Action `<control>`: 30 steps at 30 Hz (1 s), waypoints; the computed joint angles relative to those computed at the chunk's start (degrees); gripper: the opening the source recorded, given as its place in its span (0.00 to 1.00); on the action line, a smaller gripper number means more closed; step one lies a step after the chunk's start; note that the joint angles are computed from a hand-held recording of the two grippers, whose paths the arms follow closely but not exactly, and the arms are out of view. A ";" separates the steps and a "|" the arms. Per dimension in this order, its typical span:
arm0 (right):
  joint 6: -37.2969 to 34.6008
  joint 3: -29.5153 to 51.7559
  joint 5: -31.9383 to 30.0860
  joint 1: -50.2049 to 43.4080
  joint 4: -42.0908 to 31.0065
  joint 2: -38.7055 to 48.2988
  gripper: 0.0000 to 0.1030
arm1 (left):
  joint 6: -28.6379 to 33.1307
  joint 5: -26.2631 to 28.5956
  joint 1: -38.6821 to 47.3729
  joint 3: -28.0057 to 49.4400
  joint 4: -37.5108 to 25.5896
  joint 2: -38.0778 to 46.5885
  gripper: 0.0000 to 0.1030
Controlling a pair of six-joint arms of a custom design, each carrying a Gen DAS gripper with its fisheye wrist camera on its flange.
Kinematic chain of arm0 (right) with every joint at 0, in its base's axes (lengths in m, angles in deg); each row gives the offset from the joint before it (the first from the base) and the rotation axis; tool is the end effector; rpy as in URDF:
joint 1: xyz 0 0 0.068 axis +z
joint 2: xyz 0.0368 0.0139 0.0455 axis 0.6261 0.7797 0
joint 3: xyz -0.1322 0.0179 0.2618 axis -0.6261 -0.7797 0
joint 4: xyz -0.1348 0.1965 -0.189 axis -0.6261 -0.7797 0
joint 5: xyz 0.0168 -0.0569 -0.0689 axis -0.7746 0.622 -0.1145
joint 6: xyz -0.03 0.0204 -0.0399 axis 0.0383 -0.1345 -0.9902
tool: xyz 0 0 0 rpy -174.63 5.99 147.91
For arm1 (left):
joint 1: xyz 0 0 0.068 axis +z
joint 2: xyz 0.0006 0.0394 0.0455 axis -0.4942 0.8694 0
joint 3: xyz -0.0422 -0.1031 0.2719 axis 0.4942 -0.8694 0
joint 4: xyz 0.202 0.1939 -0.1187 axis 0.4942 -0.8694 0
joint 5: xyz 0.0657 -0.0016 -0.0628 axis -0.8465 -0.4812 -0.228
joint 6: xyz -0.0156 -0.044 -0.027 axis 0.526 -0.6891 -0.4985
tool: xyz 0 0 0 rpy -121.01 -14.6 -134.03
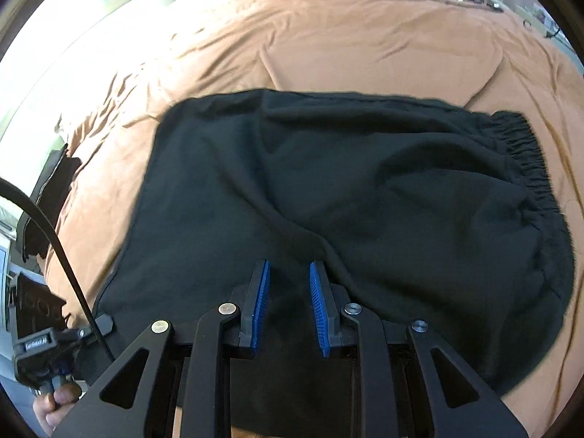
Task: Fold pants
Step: 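Grasp the shorts' edge with the left tool while the right tool grasps the hem edge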
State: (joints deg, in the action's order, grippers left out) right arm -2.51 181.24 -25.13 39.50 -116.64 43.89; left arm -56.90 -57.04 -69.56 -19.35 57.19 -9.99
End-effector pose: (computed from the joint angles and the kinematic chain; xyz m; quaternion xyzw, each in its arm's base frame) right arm 0.4640 0.0185 0.2704 -0.1244 0.9491 0.1553 0.2442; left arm 0.1762 -0.1492 0.1517 -0.3493 0.7875 -0.4650 0.2038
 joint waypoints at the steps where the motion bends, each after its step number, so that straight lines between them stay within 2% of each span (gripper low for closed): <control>1: 0.90 1.23 -0.43 0.05 -0.15 1.32 0.19 | -0.37 -0.07 0.08 -0.02 -0.31 -0.28 0.08; 12: 6.02 16.83 -0.34 0.74 -4.05 12.69 0.19 | -3.70 -1.87 -1.08 0.31 -3.20 -1.68 0.08; 18: 7.88 32.12 -0.27 1.37 -10.28 22.63 0.18 | -4.66 -2.11 -1.34 0.72 -3.70 -1.24 0.08; 30: 8.06 65.29 5.91 4.28 -22.17 41.12 0.17 | -3.71 -1.41 -0.68 1.48 -3.52 -0.13 0.08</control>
State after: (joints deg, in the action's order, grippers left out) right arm 5.55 246.53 -19.22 43.78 -138.81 85.01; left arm -60.61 -58.44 -70.24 -17.87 53.67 -10.12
